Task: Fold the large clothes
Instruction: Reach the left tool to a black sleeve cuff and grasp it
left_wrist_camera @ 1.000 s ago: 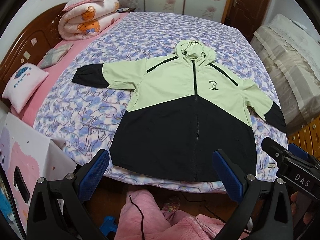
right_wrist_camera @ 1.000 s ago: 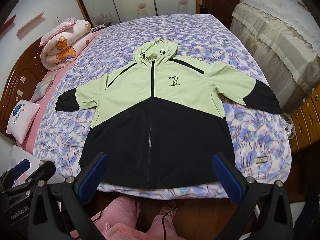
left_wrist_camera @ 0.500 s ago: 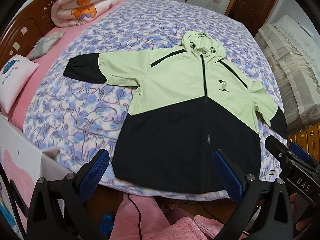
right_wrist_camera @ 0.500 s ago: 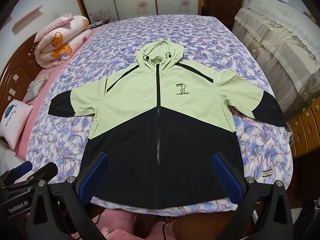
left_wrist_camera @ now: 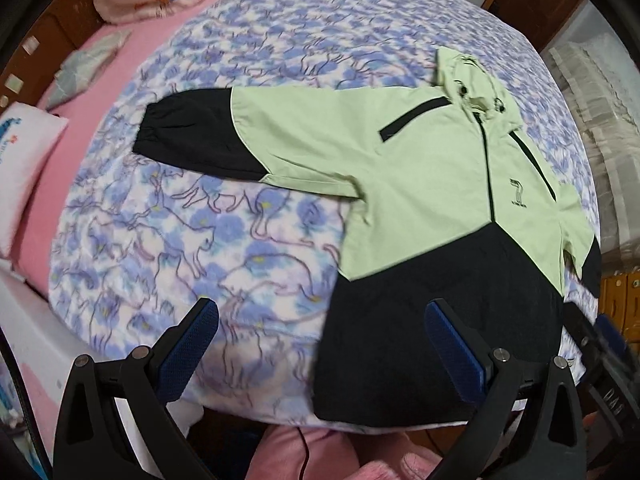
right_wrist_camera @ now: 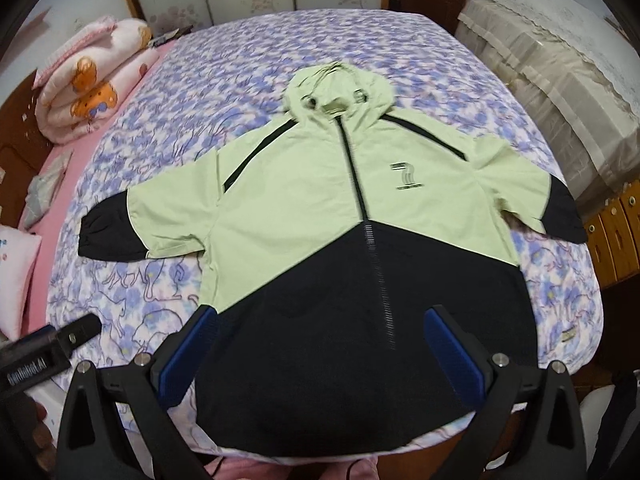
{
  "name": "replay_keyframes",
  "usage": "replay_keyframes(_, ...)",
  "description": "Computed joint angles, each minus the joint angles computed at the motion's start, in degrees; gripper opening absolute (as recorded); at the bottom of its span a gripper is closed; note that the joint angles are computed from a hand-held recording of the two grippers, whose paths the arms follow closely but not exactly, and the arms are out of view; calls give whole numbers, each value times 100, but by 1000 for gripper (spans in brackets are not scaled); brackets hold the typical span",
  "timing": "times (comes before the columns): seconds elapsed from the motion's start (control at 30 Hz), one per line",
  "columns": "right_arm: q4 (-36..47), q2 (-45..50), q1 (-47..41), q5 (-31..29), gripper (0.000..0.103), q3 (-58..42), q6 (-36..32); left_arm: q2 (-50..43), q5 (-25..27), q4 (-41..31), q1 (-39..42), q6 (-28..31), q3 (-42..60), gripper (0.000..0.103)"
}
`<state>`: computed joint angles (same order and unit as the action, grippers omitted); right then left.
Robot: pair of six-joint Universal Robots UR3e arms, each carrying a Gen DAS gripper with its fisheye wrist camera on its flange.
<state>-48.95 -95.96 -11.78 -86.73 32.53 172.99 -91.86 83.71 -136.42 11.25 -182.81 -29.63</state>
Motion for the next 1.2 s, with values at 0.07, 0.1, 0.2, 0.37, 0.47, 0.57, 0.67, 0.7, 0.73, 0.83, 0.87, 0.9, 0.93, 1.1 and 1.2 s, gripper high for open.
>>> replay_keyframes(0.07, -604, 40, 658, -287, 103, 547, 529, 292, -192, 558, 525, 443, -964, 102)
replay_keyframes(0.1, -860, 52, 910, -393, 103, 786, 737, 394, -255, 853, 756, 618, -1395, 102)
replay_keyframes(0.2, -1509, 209, 1600, -633, 103, 1375, 1246, 527, -389, 1896, 1392, 1059, -2613, 102)
replay_keyframes(0.37, -2377, 631, 2350, -1002, 103, 1948, 1620, 305, -687, 3293, 2178, 1309, -3864, 102)
replay_keyframes(0.47, -2823, 961, 2629, -1155, 103, 2213, 1709, 85, -678, 4447, 2468, 1437, -4551, 102)
replay_keyframes(0.57, -3334, 1217, 2831, -1306, 103, 2503, 1761, -290, -720, 5555, 2774, 1493, -5104, 102)
replay_keyframes(0.67, -3948, 1417, 3030, -1491, 103, 2874, 1771, -739, -855, 6143, 3063, 1413, -5303, 102)
replay_keyframes(0.7, -4109, 1465, 3076, -1540, 103, 2981, 1766, -898, -882, 6360, 3156, 1357, -5359, 102)
replay_keyframes(0.73, -4236, 1552, 3131, -1607, 103, 3041, 1775, -1042, -922, 6616, 3256, 1296, -5434, 101)
replay_keyframes(0.83, -4466, 1788, 3279, -1630, 103, 3145, 1887, -1392, -1172, 7281, 3573, 1054, -5636, 100)
replay_keyframes(0.87, -4503, 1827, 3300, -1596, 103, 3164, 1917, -1506, -1287, 7436, 3669, 987, -5661, 99)
replay_keyframes(0.9, -4542, 1879, 3329, -1543, 103, 3180, 1954, -1649, -1419, 7604, 3765, 910, -5661, 99)
replay_keyframes(0.93, -4569, 1909, 3362, -1517, 103, 3190, 1984, -1775, -1587, 7800, 3868, 822, -5687, 98)
replay_keyframes(1.1, -4667, 2189, 3610, -1475, 103, 3048, 2042, -2210, -2131, 8499, 4143, 339, -5694, 98)
replay_keyframes(1.2, -4648, 2296, 3715, -1462, 102, 2950, 1982, -2385, -2131, 8775, 4092, 62, -5575, 96)
